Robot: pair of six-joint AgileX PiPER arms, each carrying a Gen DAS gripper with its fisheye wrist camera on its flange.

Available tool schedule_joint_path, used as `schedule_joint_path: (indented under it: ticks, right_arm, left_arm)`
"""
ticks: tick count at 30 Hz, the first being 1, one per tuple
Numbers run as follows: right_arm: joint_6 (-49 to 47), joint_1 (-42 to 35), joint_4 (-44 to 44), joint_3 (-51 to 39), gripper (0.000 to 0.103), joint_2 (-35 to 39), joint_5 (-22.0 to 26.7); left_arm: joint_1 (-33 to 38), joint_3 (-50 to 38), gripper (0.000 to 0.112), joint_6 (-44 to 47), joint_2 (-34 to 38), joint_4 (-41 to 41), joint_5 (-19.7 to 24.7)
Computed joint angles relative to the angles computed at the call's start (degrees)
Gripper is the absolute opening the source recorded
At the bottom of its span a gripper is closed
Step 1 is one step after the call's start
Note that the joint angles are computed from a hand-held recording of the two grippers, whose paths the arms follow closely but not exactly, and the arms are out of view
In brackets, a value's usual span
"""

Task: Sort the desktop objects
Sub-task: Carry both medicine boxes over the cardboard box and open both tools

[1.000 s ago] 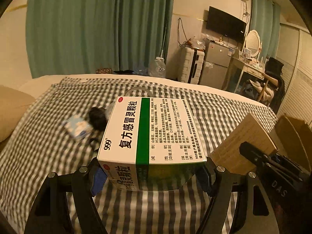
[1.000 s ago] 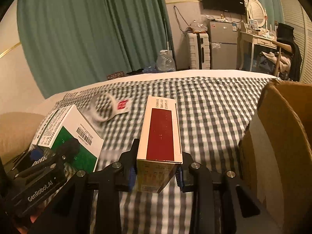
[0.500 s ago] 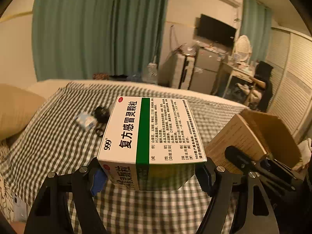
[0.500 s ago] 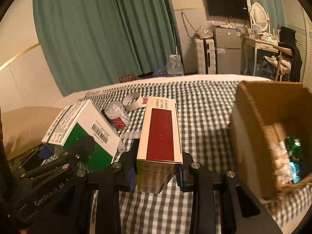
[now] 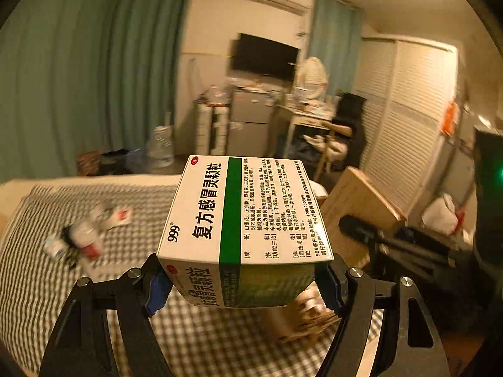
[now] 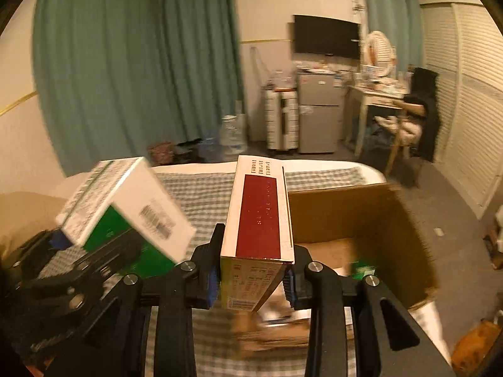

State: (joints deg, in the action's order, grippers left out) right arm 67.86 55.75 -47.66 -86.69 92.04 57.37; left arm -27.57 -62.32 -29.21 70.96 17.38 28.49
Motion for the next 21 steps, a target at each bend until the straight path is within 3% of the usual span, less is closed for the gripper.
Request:
schedule_joint_path:
  ticks: [5,9,11,13,14,15,17,21]
  right_arm:
    - [-7.17,-11.12,5.45,2.71,0.031,-1.92,-2.39]
    - [-11.90,-18.22,11.44,4.68,0.031,-0.72,-6.46]
    - [-11.38,-19.16,12.07,6.14,0.033,-0.30,-7.25]
    - [-12.62,-20.97,14.21,7.19,0.043,-0.19,-8.47]
    - [-12.48,-21.44,14.35,8.14,0.058,-0.58,-9.18]
    - [-11.69,-21.65,13.59,8.73,0.065,-0.79,-9.62]
    - [-9.88,-21.30,12.20,9.64,0.066,-1.44,-10.64]
    - [-7.37,-19.82,10.45,7.60,0.067,-1.09,-8.20]
  left_arm:
    - [-7.23,-5.60,0.078,-5.32,9.52,8.93,0.44]
    - [-7.31,-9.34,0.079,-4.11,17.07,4.40,-1.11]
    - [-7.33,-10.33,0.085,-5.46,19.82,4.93,-1.14]
    - [-7.24,-10.81,0.093,-1.39,21.04,2.28,-1.36]
    - [-7.09,-11.13,0.093,0.43,21.48,1.44,-0.97]
    - [-6.87,-10.53,0.093,1.58,21.24,0.74,-1.55]
    - [-5.89,-9.81,0.093,5.75,20.43,-3.42,-2.70]
    - [-3.19,-7.99,0.096,12.70,17.60,-10.97,-3.42]
